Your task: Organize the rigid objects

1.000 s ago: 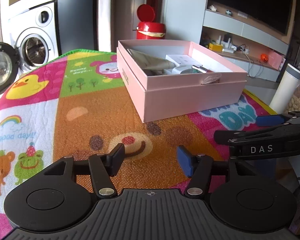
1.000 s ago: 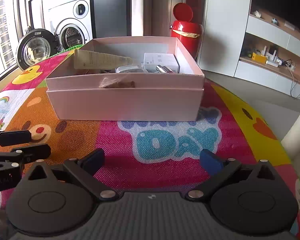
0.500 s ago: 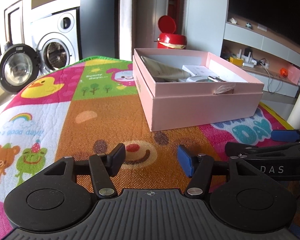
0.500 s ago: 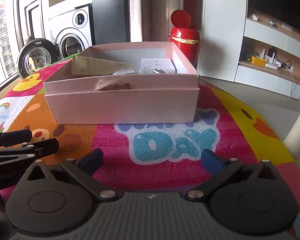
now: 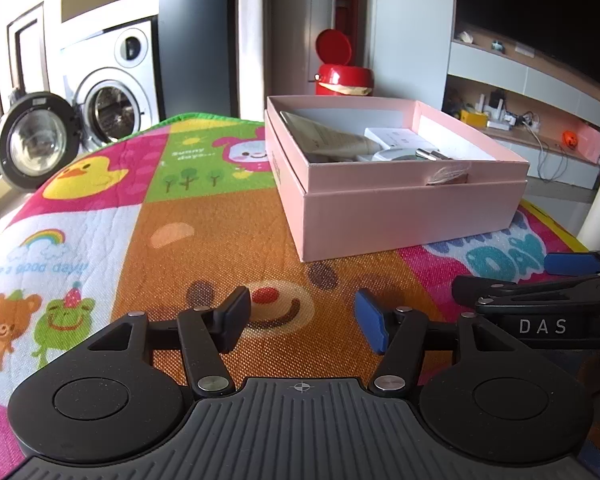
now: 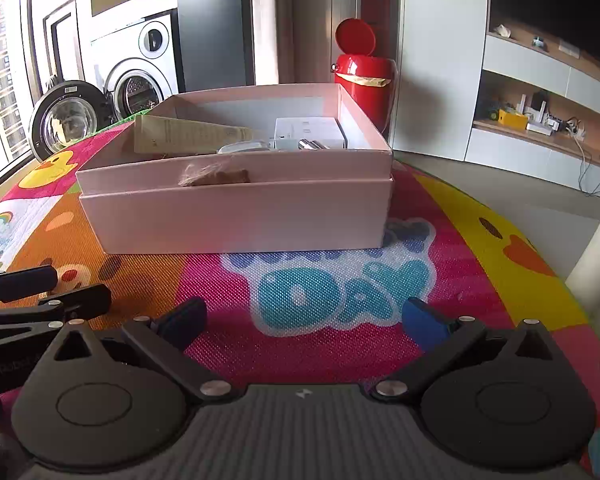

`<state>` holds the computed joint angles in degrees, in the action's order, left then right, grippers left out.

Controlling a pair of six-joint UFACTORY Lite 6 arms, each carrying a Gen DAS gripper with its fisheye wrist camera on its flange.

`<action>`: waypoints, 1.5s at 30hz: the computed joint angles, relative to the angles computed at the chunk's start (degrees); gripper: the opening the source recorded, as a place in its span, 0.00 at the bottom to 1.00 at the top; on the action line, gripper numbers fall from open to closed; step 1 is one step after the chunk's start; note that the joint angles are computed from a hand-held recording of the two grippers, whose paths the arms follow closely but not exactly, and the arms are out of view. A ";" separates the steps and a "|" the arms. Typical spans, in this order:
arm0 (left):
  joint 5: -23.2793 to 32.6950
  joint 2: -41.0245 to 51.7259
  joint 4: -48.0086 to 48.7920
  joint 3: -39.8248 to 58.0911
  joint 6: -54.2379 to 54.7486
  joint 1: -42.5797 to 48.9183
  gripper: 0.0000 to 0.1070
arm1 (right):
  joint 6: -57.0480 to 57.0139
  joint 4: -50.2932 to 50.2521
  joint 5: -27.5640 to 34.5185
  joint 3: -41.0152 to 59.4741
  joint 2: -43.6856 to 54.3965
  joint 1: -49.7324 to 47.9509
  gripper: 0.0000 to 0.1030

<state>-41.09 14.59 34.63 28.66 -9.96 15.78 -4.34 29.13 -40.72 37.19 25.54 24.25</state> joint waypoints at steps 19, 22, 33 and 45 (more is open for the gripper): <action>0.24 0.35 -0.61 0.51 -0.22 -0.09 0.61 | 0.01 0.02 -0.06 0.00 0.06 0.02 1.00; 0.23 0.37 -0.49 0.55 -0.25 -0.04 0.61 | 0.01 0.02 -0.06 0.00 0.06 0.02 1.00; 0.23 0.35 -0.19 0.59 -0.61 -0.05 0.61 | -0.01 0.05 -0.09 0.00 0.09 0.03 1.00; 0.23 0.35 -0.15 0.59 -0.67 -0.04 0.61 | -0.01 0.05 -0.09 0.00 0.09 0.03 1.00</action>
